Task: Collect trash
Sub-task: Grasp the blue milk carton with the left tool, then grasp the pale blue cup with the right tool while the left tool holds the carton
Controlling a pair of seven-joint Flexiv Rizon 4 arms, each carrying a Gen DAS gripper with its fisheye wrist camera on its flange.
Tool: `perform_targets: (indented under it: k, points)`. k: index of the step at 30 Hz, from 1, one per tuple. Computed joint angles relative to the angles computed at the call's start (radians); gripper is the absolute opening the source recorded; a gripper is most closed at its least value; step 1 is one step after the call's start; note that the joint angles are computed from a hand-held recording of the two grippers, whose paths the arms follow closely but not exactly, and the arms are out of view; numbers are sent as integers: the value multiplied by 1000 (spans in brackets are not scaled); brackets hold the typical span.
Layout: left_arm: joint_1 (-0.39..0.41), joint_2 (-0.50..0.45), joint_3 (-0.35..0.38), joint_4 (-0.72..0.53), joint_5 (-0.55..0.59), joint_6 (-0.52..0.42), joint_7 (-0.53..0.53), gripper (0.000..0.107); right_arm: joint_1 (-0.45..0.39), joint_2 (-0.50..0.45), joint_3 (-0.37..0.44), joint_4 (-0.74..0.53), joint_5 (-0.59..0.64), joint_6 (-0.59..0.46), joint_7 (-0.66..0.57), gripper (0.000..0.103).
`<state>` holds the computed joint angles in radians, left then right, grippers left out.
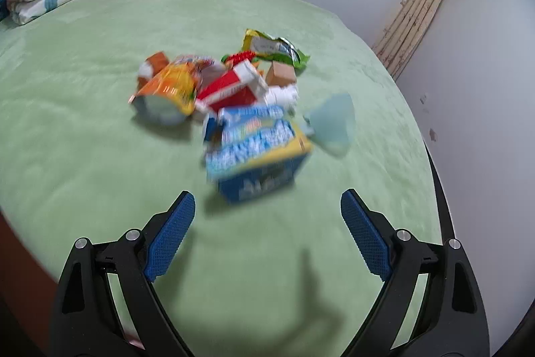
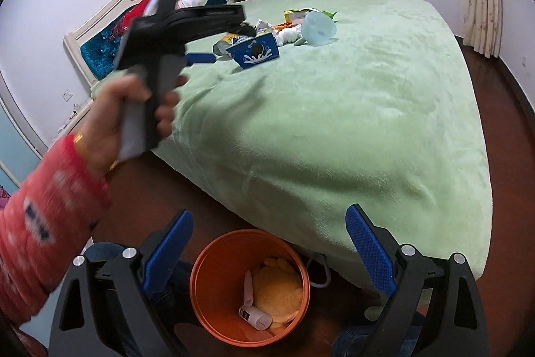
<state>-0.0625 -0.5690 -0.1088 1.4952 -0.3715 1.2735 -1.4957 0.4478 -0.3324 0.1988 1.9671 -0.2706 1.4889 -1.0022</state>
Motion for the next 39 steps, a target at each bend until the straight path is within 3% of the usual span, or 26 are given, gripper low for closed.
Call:
perform_targets:
  k: [10,12,13,15,18,19,26,30,33,37,39]
  points:
    - [59,-97,-81,-97,-73,-9,98,84,-17,-23,9,-24,25,-18,-16,91]
    - [68,-100,-103,-95,-92,-14,128,62,-14,-23,4,-23,24,-18,-13,91]
    - [72,-102,-112,-97,-101,-17,142,56,-13,-25,3,-23,23,-19,-12,91]
    - [66,-105,-111,-103,-105,-20,163,32,-10,-22,1,-21,20,-17,-11,91]
    - [47,-109,-87,-126,-87,-52,177,10,-4,-19,-2,-15,15,-13,-8,91]
    - [37,-106,-74,-128,-78,-55,174,7,-4,-17,-2,-13,14,-11,-8,91]
    - [18,-81,-53,-96,-57,-8,173,5,13,0,-24,3,-12,-4,17,91]
    - [28,-17,-71,3,-51,84,211,5,15,0,-38,1,-29,2,29,91]
    - [56,36,-115,90,-71,147,258,5,16,-7,-53,-14,-42,2,41,91]
    - [137,132,-229,247,-148,236,351,5,42,-27,-123,-56,-97,22,91,91]
    - [141,180,-231,308,-172,248,366,5,37,-50,-131,-99,-111,22,94,91]
